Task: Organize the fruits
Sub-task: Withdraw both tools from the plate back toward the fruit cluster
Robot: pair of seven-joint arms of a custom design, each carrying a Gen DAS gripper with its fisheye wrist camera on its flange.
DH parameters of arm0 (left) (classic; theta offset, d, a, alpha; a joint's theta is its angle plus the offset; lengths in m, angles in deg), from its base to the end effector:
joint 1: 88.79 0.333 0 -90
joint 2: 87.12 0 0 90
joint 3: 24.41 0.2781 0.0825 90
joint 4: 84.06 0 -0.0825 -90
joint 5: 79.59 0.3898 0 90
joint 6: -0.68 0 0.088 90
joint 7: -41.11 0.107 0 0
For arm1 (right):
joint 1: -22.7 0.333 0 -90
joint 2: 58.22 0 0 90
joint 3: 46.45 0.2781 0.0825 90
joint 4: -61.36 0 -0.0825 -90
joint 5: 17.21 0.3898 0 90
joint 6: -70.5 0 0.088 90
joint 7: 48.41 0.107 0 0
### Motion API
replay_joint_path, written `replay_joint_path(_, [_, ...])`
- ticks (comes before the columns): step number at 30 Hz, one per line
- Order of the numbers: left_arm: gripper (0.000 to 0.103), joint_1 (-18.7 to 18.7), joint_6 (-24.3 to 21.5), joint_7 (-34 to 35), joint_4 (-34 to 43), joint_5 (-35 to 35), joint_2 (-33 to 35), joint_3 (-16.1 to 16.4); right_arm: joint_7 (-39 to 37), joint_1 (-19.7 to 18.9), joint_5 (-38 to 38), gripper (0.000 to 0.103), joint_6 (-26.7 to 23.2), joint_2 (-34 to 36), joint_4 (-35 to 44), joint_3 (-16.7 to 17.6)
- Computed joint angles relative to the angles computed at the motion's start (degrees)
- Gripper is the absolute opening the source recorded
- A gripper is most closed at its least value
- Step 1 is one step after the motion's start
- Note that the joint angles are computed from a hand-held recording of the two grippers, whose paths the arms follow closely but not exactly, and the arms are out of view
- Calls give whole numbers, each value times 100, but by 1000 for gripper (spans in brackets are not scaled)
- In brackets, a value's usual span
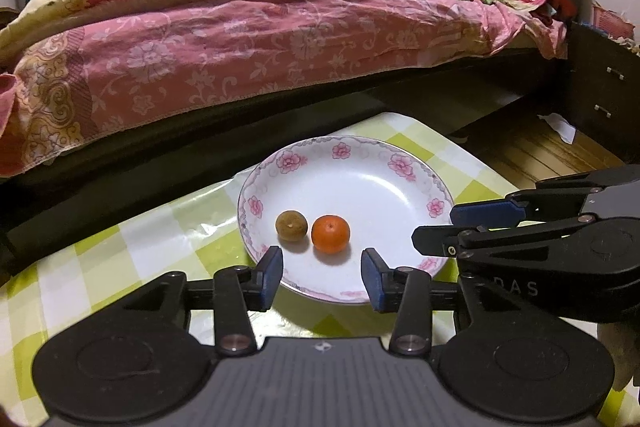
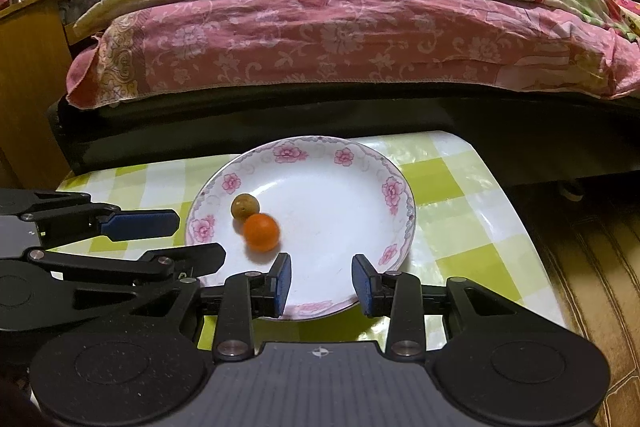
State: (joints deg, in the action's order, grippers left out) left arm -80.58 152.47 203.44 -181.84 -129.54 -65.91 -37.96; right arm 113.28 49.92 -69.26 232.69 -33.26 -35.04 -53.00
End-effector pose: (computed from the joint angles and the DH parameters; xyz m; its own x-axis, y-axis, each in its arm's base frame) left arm 0.6851 -0.0269 0.3994 -0.6063 -0.7951 0.0151 -0.5271 0.3876 -0.7563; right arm 0.6314 0.2914 0.3774 -0.0499 -0.9963 -0.0693 -0.6400 0.0851 -0.7636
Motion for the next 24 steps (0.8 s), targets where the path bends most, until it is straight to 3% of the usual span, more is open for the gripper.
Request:
replay_joint_path(9, [53, 77, -158, 370, -587, -425, -583, 107, 326, 75, -361, 39, 32, -435, -464, 30])
replay_joint_path(16, [53, 22, -298, 485, -1101, -479, -1026, 397, 377, -5, -508, 38, 51, -794, -909, 306])
replay_joint_path(24, [54, 72, -549, 474, -1568, -274, -1453, 762, -271, -124, 124, 38, 186, -1109, -1440, 776])
